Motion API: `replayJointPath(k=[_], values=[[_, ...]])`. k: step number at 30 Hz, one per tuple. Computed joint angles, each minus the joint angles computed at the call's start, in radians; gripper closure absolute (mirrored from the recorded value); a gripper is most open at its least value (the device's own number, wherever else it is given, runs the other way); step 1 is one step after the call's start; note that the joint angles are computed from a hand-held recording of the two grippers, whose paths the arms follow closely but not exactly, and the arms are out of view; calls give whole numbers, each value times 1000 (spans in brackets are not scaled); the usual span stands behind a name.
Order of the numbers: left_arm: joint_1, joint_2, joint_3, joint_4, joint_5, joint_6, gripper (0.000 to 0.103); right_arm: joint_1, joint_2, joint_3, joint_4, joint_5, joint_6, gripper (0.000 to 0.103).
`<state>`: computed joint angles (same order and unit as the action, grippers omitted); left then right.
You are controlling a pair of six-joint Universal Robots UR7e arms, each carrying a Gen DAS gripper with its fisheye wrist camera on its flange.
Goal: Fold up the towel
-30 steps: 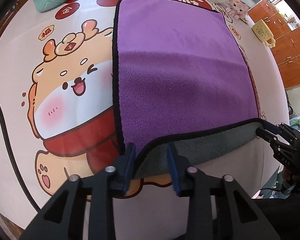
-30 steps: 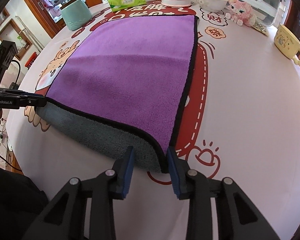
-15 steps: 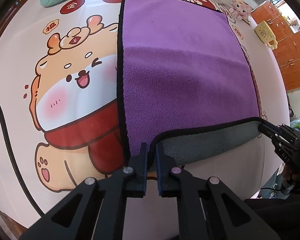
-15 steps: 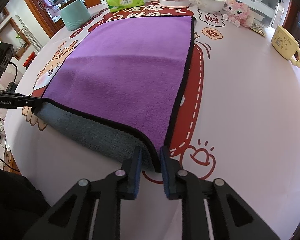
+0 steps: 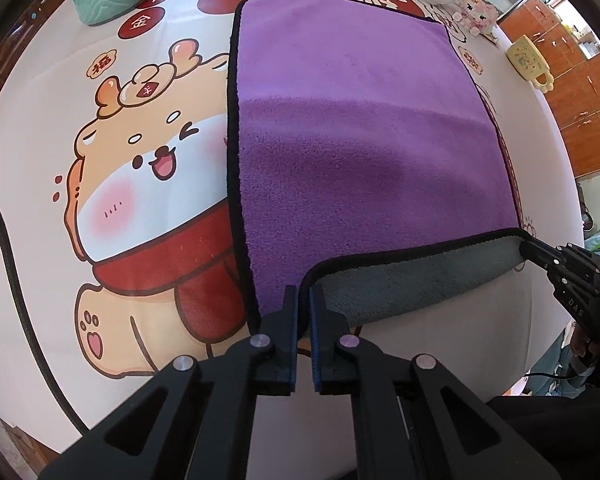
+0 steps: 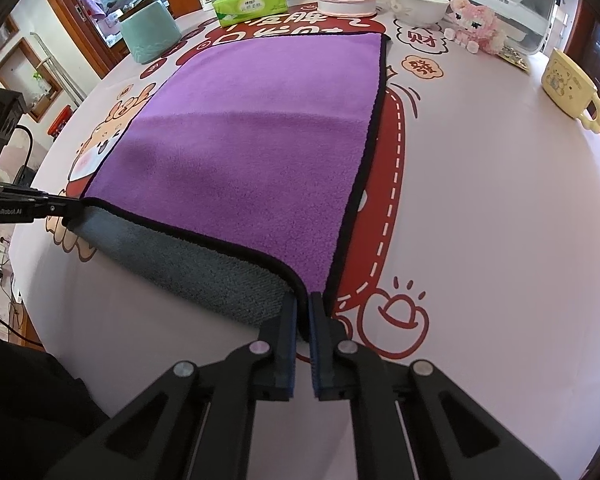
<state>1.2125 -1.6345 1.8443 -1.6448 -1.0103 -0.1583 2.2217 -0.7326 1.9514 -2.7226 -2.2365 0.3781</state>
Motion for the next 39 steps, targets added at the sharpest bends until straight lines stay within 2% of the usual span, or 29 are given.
replayJointPath(k=[9,20,27,30,39], values=[[-44,-16,-36,-1,22,6,100,20,-10,-26,22,-33,-11,98],[-116,34,-148,-39,65,24,100,50,-11,-128,28,-134,-78,98],[-126,98,-212,-167,92,110,100,42,29,-216,-62,-196,-199,98],[-124,133,-241,-225,98,153,100,32,52,-261,-109,-210,-279,98],[-76,276,-341,-360,104,262,100,-22,125,-391,-228,-222,-455,98]])
